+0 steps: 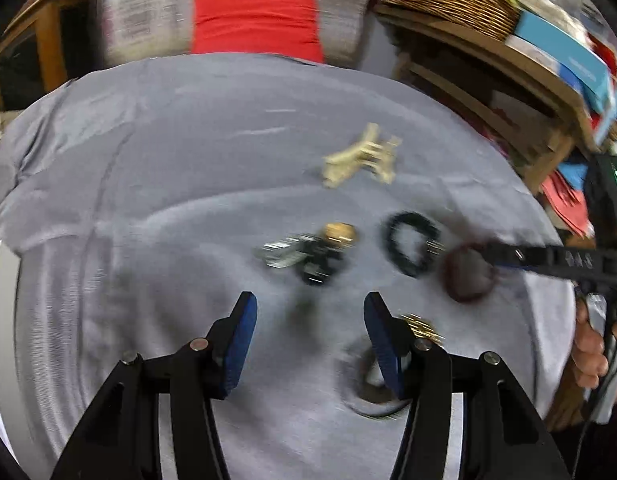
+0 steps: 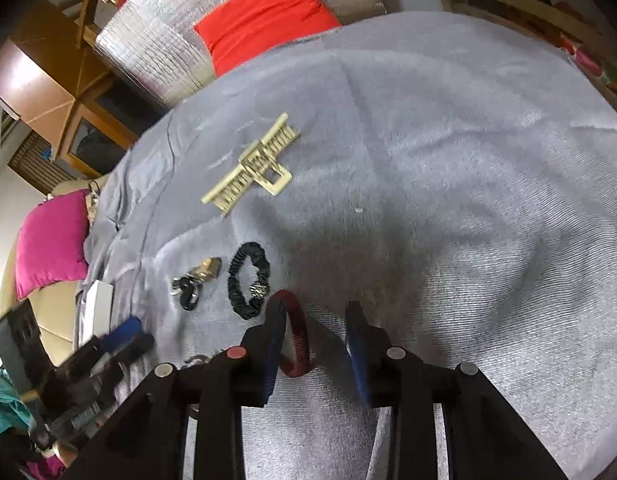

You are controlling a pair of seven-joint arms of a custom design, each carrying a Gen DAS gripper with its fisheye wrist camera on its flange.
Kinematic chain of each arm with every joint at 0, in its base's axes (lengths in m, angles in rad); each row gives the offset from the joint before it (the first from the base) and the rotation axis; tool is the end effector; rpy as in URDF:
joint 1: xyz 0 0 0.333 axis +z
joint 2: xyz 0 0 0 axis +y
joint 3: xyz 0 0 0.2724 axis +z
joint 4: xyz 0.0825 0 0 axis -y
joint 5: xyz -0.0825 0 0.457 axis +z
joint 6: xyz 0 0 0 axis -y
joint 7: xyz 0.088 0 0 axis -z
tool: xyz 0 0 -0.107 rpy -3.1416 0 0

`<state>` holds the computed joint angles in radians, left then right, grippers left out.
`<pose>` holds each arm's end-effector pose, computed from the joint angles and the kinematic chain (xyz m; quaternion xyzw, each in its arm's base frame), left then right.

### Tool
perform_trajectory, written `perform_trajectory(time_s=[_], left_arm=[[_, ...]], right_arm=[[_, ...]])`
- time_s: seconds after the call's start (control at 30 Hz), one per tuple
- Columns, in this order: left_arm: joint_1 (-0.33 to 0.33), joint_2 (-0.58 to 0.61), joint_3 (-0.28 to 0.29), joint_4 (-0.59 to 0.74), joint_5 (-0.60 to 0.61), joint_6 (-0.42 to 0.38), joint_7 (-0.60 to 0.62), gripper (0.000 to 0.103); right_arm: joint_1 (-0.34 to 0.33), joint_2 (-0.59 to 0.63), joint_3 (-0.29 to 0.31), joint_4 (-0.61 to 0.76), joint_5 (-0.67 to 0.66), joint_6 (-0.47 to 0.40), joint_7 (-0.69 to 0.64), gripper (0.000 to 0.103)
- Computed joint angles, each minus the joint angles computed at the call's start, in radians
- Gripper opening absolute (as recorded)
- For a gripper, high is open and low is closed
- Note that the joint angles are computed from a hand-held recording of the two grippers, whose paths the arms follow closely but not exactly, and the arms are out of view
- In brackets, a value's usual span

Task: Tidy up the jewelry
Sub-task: 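Grasp the red hair tie with the right tool while the left tool grasps the small black keychain piece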

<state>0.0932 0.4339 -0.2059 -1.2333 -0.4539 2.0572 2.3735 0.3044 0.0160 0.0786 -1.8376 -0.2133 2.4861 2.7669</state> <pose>0.7692 -0.0791 0.5310 -0.3804 0.8680 -0.3125 0.0651 0.6332 0.2559 0.5214 -0.4051 0.8559 -0.0860 0.3097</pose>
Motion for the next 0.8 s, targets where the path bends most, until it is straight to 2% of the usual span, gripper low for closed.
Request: perform_trajectory(time_s=[0.07, 0.13, 0.17, 0.2, 0.23, 0.27, 0.3, 0.4, 0.43, 0.57, 0.8], left_arm=[[-0.008, 0.038, 0.006, 0.045, 0.023, 0.000, -0.019, 0.057], [-0.010, 0.061, 0.000, 0.067, 0.033, 0.010, -0.005, 0.048], [-0.012, 0.069, -0.003, 0.076, 0.039, 0.010, 0.005, 0.040], [-0.015, 0.086, -0.007, 0.096, 0.047, 0.002, 0.015, 0.036], [-0.016, 0.099, -0.012, 0.113, 0.048, -0.007, 0.024, 0.035], [-0.017, 0.106, -0.015, 0.120, 0.049, -0.010, 0.029, 0.035], [-0.019, 0.117, -0.019, 0.136, 0.050, -0.015, 0.031, 0.035], [0.004, 0.156, -0.047, 0.198, 0.002, -0.114, 0.059, 0.035], [0.006, 0.145, -0.052, 0.185, -0.006, -0.122, 0.072, 0.035], [-0.004, 0.076, -0.048, 0.082, -0.018, -0.076, 0.115, 0.046], [-0.050, 0.126, -0.031, 0.126, 0.032, -0.045, 0.042, 0.045]], right_arm=[[0.000, 0.026, -0.001, 0.027, 0.012, -0.024, -0.026, 0.033], [0.005, 0.051, -0.002, 0.056, 0.007, -0.049, -0.047, 0.033], [0.007, 0.064, -0.002, 0.074, 0.007, -0.072, -0.058, 0.031], [0.013, 0.075, -0.004, 0.089, -0.009, -0.093, -0.053, 0.028], [0.016, 0.077, -0.006, 0.096, -0.016, -0.105, -0.051, 0.020], [0.019, 0.080, -0.007, 0.103, -0.027, -0.122, -0.048, 0.012], [0.024, 0.079, -0.010, 0.107, -0.047, -0.139, -0.030, 0.009], [0.025, 0.050, -0.015, 0.073, -0.085, -0.123, 0.033, 0.008], [0.025, 0.043, -0.015, 0.067, -0.094, -0.122, 0.045, 0.007], [0.017, 0.028, -0.012, 0.047, -0.100, -0.099, 0.077, 0.007], [0.010, 0.013, -0.006, 0.032, -0.114, -0.080, 0.102, 0.007]])
